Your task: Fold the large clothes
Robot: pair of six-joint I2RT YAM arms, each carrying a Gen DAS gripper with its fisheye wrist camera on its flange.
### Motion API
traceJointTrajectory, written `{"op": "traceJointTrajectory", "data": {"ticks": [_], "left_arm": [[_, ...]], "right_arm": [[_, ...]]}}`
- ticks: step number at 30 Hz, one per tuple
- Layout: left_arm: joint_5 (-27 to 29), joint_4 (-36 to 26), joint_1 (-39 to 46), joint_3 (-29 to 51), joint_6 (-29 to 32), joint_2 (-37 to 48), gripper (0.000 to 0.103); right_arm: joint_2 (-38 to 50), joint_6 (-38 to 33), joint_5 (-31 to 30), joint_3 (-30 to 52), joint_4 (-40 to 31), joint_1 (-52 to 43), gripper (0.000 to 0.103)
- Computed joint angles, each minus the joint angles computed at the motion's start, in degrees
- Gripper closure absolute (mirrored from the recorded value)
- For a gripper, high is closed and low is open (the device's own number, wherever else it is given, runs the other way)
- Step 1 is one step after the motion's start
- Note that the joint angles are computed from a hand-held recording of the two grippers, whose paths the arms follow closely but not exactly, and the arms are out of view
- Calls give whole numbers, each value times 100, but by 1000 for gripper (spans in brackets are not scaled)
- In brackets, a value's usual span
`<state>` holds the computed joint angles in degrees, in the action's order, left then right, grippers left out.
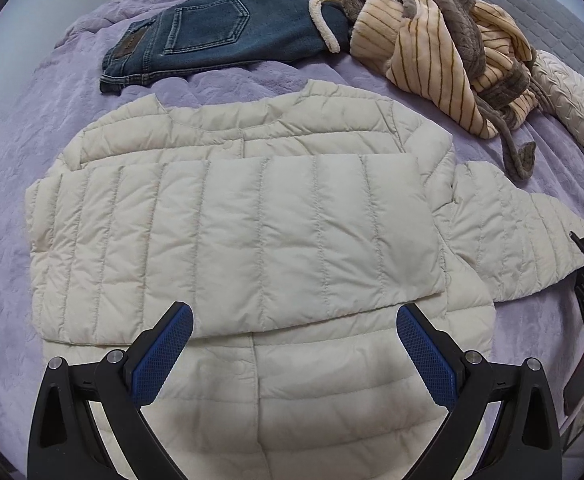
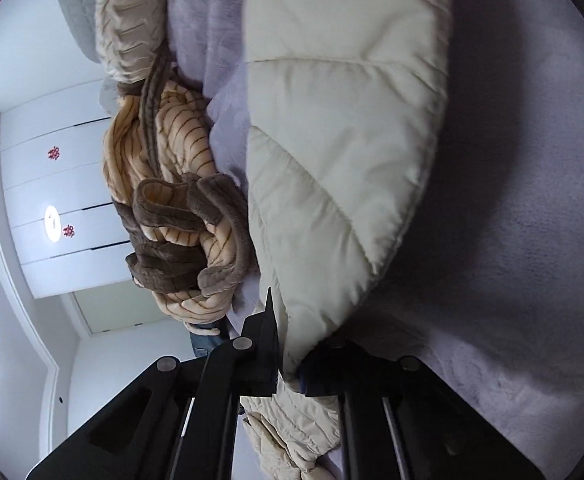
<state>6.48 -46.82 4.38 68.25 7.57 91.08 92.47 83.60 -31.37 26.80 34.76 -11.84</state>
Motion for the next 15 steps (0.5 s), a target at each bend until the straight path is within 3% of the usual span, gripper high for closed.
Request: {"op": "traceJointTrajectory", "data": {"ticks": [4, 8, 15], "left_arm": [[-41, 50, 370, 120, 309, 50, 1], [10, 78, 807, 273, 529, 156, 1], [143, 173, 1591, 639, 717, 486, 1]], "right_arm": [[-544, -511, 254, 554, -860, 457, 96], [-687, -1485, 643, 1668, -2027, 1288, 96], [532, -3804, 1866, 4758, -4382, 3246, 96]]}}
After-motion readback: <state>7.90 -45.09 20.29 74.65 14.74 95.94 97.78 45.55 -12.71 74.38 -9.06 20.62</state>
